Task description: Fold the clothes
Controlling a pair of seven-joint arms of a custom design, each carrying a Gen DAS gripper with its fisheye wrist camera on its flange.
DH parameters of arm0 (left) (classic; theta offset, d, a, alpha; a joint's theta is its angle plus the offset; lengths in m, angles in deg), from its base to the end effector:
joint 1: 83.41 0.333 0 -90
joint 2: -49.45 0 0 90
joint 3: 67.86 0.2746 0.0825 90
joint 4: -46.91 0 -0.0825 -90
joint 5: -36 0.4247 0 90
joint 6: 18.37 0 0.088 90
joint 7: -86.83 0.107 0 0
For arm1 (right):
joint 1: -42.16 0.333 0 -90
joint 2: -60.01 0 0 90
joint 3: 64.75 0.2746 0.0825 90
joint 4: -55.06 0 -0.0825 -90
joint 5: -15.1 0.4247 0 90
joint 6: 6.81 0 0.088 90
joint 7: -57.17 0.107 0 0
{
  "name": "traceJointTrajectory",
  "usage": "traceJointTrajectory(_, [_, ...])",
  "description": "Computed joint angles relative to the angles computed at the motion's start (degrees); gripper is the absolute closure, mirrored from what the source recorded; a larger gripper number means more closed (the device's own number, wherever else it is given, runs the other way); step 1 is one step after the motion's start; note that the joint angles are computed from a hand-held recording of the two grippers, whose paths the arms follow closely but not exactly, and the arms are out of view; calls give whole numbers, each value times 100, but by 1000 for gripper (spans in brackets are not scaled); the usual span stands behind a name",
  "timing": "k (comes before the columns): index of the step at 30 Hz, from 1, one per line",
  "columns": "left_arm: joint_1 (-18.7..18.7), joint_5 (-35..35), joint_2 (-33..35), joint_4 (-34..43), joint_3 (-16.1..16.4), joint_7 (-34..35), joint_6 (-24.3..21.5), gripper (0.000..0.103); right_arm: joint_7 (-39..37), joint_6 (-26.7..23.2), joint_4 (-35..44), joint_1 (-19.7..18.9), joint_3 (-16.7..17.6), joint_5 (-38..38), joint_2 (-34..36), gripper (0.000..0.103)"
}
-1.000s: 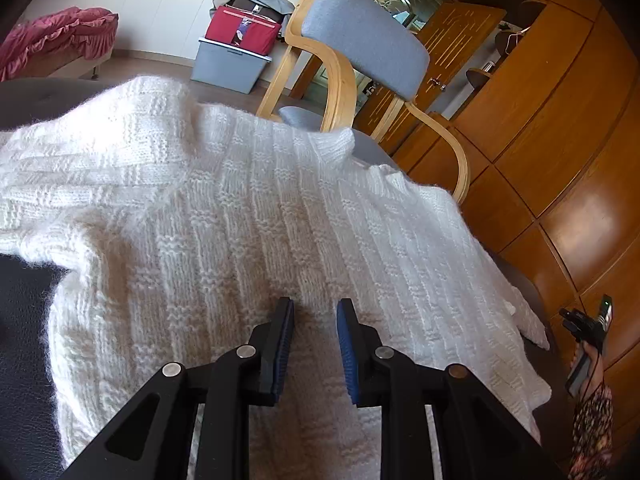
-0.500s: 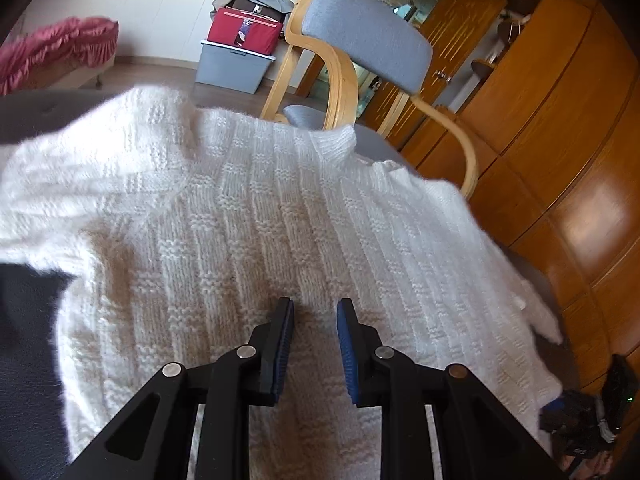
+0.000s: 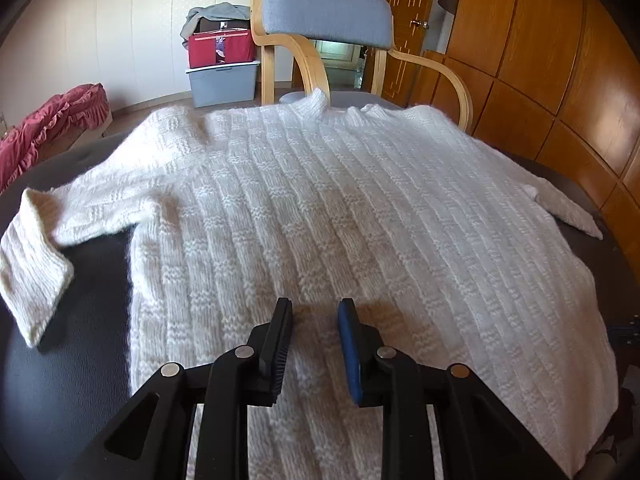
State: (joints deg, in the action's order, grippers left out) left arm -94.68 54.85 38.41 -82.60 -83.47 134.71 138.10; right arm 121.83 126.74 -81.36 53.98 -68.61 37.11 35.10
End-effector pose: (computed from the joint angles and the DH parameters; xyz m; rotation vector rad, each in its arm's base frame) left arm 0.5069 -0.2745 0.4517 -1.8625 1.8720 -0.7996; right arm 0.5012 0.0757 0.4725 -2.1708 1.4878 -0.1239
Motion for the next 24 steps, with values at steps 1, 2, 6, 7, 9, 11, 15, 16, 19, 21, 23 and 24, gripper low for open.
traceJointTrajectory(1, [-19,-38,-24,-30,12,47,-5,78,126,-29,39,-70,69,-188,60,95])
traceJointTrajectory(2, [-13,5,-20,-17,-10,32,-34,77,46,5,65,-45,22,-154,63,95])
traceJointTrajectory(6, [32,419,138,192,-128,-199,-226,74,-95,1271,202,140,155,-146,152,92])
traceJointTrajectory(7, [36,549,184,251,-145,-287,-276,74,-252,1548,391,282,166,-85,349,87])
traceJointTrajectory(9, [16,735,200,269,-145,-411,-320,73,-429,1973,953,480,266,-54,981,80])
traceJointTrajectory(11, [-14,774,198,256,-109,-447,-307,73,-383,2136,1716,547,426,-226,1786,78])
traceJointTrajectory(15, [-38,713,167,183,-44,-484,-195,72,718,1927,3375,534,657,-1424,3432,68])
traceJointTrajectory(16, [-36,716,149,161,-45,-514,-183,72,999,1788,3637,566,600,-1748,3669,68])
traceJointTrajectory(19, [-28,722,62,71,-71,-681,-176,72,1699,1609,4158,610,449,-2526,4233,58])
traceJointTrajectory(21, [-57,556,-36,-58,-55,-738,-72,71,1474,1927,3766,325,579,-2181,4029,46])
traceJointTrajectory(23, [-104,327,-157,-217,-40,-724,70,71,1366,2015,3444,142,675,-1812,3786,44])
traceJointTrajectory(24, [-140,211,-195,-247,-35,-632,70,70,1259,2051,3242,48,723,-1567,3627,43])
